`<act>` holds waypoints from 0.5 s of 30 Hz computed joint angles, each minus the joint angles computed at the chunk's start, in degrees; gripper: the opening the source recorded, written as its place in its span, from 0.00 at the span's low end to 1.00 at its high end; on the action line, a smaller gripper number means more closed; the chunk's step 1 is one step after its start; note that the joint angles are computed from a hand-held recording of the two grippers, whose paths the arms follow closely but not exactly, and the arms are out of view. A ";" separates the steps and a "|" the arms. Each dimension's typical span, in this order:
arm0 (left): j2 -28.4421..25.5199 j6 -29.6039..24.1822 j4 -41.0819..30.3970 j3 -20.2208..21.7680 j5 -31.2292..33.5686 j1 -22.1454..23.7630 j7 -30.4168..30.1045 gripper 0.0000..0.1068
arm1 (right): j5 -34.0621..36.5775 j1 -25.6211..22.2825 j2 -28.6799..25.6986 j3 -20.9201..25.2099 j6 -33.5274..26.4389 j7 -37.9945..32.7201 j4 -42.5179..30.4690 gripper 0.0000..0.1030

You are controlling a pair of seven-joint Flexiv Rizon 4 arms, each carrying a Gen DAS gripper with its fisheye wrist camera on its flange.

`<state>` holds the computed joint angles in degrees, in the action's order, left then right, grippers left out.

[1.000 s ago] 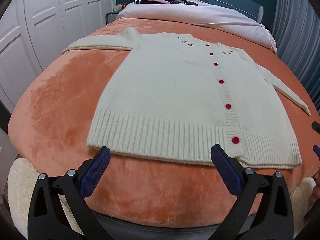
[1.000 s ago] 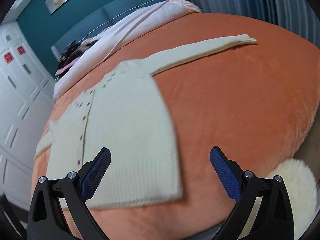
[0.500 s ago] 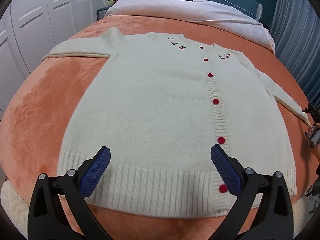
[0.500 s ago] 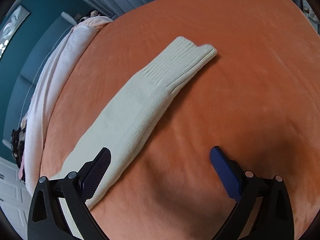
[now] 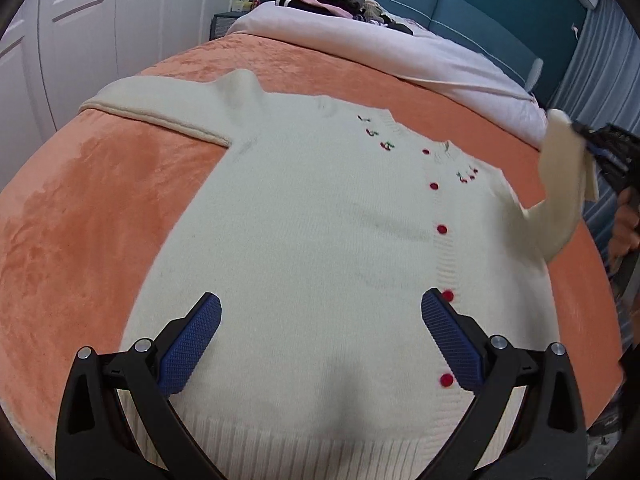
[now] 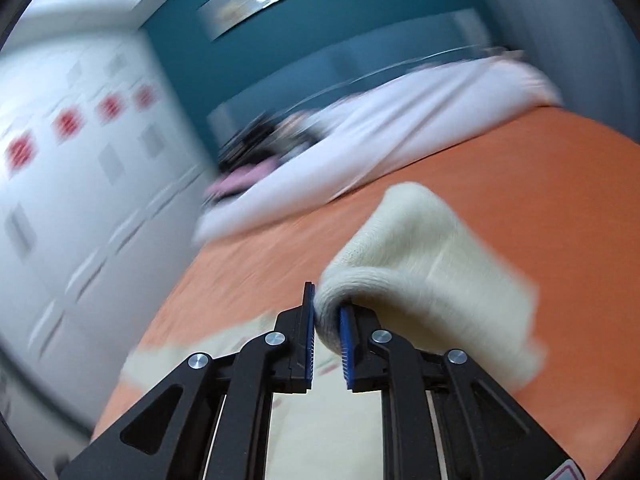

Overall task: Fold small clothes
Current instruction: 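Grasp a cardigan sleeve cuff with the right gripper while the left gripper grasps the other cuff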

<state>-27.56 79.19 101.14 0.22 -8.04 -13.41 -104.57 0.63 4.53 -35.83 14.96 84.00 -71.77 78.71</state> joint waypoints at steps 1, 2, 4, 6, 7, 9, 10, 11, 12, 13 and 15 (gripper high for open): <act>-0.35 0.15 -0.50 -1.61 -1.20 1.34 1.07 0.92 | -0.87 0.25 -1.78 2.90 -2.45 -2.30 -1.11 0.19; -0.80 -0.09 -1.26 -3.06 -2.43 2.53 2.24 0.92 | -0.54 1.98 -3.84 3.93 -6.66 -5.27 -2.85 0.20; -2.05 -0.56 -2.87 -7.57 -6.31 5.95 5.83 0.92 | -3.74 6.63 -5.59 0.39 -11.48 -3.04 -1.70 0.20; -4.25 -0.91 -5.63 -10.70 -9.61 8.04 9.39 0.92 | -2.04 7.77 -3.80 -0.87 -11.08 -1.29 3.47 0.20; -5.80 -1.28 -7.54 -11.98 -11.02 8.78 11.06 0.92 | 0.24 7.04 -1.86 -0.65 -8.09 -0.09 7.36 0.21; -9.43 -4.54 -13.18 -10.72 -12.07 7.57 10.95 0.92 | 4.04 5.56 2.37 -0.62 -1.57 2.60 14.77 0.36; -11.55 -5.50 -15.80 -11.55 -13.28 7.79 11.79 0.92 | 4.77 5.94 4.31 -2.30 0.87 5.15 17.85 0.39; -13.77 -7.11 -18.87 -11.27 -13.76 7.27 11.63 0.92 | 4.96 6.55 5.90 -4.78 2.72 8.25 20.49 0.42; -16.35 -10.02 -23.07 -9.43 -13.31 5.86 9.44 0.92 | 7.27 5.77 6.94 -5.41 2.78 8.64 21.51 0.43; -18.71 -11.55 -26.19 -9.45 -14.29 5.57 8.98 0.92 | 5.85 3.42 6.45 -4.52 2.08 11.27 20.65 0.44; -23.12 -15.62 -32.51 -8.35 -15.25 4.51 5.15 0.92 | 7.46 0.35 6.24 -3.58 1.23 14.33 20.80 0.46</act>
